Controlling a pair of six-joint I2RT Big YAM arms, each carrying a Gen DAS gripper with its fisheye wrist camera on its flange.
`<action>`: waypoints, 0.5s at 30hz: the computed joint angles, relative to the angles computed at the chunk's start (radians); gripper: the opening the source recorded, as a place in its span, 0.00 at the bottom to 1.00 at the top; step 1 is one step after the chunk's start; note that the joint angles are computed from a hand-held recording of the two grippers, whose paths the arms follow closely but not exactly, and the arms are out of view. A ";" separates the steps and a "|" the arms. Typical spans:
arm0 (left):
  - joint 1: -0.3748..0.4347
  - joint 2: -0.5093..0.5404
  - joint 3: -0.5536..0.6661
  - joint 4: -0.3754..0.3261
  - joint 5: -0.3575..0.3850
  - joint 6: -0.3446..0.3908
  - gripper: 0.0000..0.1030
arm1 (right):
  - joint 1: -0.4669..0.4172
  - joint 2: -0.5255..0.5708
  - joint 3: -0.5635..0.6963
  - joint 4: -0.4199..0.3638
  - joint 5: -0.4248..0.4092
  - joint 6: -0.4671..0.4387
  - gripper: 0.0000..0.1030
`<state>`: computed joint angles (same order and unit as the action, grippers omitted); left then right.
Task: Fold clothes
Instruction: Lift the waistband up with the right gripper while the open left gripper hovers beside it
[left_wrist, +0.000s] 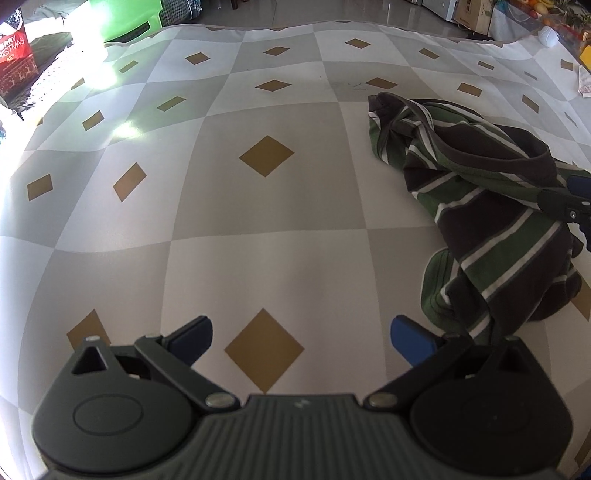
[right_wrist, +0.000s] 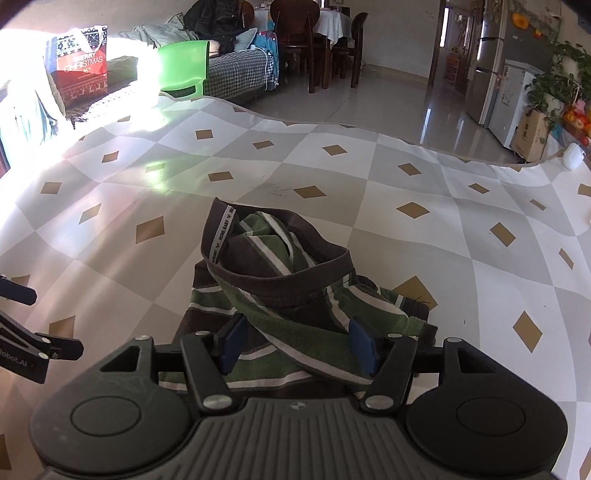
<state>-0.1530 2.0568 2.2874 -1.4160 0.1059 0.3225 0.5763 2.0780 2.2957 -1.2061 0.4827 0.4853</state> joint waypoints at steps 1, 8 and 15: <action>0.001 0.001 0.001 -0.003 0.002 0.000 1.00 | -0.001 0.014 0.014 -0.011 0.003 -0.016 0.59; 0.007 0.010 0.020 -0.023 0.006 -0.002 1.00 | -0.009 0.070 0.053 -0.064 -0.004 -0.007 0.59; 0.018 0.022 0.039 -0.037 0.006 -0.008 1.00 | -0.024 0.065 0.042 -0.057 -0.065 0.103 0.55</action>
<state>-0.1355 2.0793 2.3260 -1.4530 0.1119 0.3149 0.5523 2.1428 2.3374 -1.2629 0.4181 0.5879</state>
